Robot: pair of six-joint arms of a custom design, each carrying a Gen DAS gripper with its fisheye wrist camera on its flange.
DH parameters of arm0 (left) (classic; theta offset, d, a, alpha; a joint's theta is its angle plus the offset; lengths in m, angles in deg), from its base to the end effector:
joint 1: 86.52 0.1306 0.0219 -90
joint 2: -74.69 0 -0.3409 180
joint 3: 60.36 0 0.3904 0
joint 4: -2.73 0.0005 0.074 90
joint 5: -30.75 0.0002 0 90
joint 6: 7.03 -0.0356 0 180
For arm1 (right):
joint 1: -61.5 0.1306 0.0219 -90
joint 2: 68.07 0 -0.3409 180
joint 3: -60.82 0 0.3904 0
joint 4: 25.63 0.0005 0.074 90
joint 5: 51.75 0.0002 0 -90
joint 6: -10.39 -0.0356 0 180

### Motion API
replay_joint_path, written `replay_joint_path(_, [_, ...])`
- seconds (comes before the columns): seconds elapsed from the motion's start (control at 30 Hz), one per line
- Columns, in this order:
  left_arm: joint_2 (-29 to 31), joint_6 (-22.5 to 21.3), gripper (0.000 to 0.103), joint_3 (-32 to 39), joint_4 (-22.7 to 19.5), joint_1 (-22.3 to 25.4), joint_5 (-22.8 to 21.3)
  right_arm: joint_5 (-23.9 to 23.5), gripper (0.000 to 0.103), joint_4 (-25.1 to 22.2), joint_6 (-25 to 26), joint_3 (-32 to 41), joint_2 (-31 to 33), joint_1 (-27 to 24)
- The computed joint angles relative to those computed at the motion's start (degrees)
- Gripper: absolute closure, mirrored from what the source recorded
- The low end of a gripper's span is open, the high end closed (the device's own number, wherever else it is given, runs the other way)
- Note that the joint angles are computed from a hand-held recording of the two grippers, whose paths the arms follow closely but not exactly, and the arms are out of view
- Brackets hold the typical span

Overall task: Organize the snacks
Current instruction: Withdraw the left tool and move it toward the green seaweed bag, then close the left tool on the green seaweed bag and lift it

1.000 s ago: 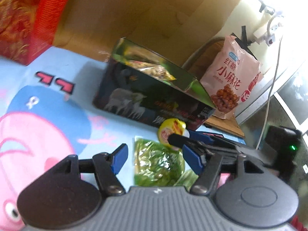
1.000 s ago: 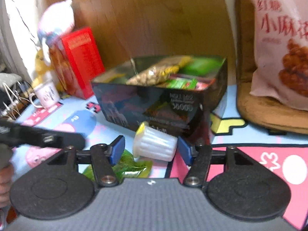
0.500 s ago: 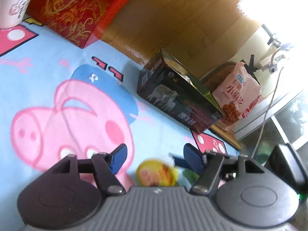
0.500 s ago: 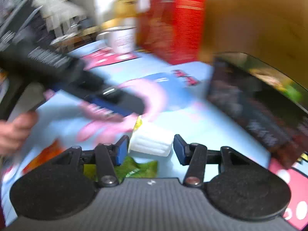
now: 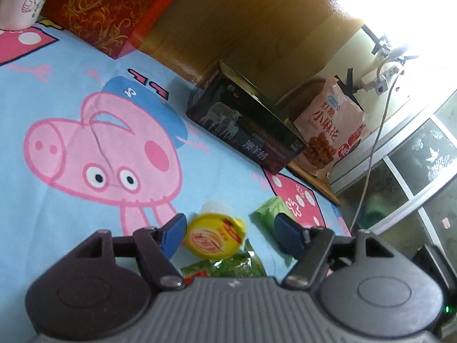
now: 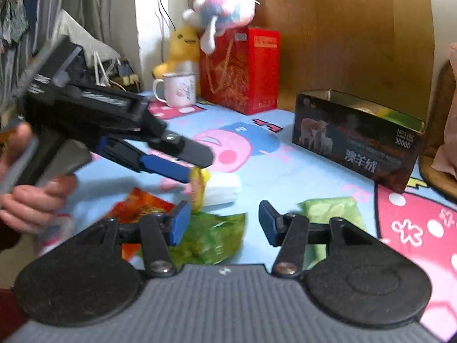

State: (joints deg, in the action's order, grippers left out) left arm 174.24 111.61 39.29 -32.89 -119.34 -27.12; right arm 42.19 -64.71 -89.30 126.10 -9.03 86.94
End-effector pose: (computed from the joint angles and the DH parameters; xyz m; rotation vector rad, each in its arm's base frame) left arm 0.4546 -0.3163 0.4068 0.4289 2.3093 -1.1863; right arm 0.2961 0.1376 0.4058 -0.2553 2.1407 0.2837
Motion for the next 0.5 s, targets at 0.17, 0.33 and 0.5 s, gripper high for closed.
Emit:
replay_joint_path(0.17, [-2.63, 0.33, 0.033, -2.39, 1.15, 0.08, -0.08, 1.06, 0.040, 0.34, -1.16, -0.29, 1.45, 1.21])
replay_joint_path(0.33, [-4.06, -0.64, 0.033, -3.78, 0.19, -0.08, -1.08, 1.26, 0.031, -0.54, -2.68, -0.42, 2.13, 1.56])
replay_joint_path(0.5, [-4.85, 0.38, 0.033, -4.98, 0.59, -0.05, -0.65, 3.07, 0.039, -1.71, -1.11, 0.23, 3.66, 2.82])
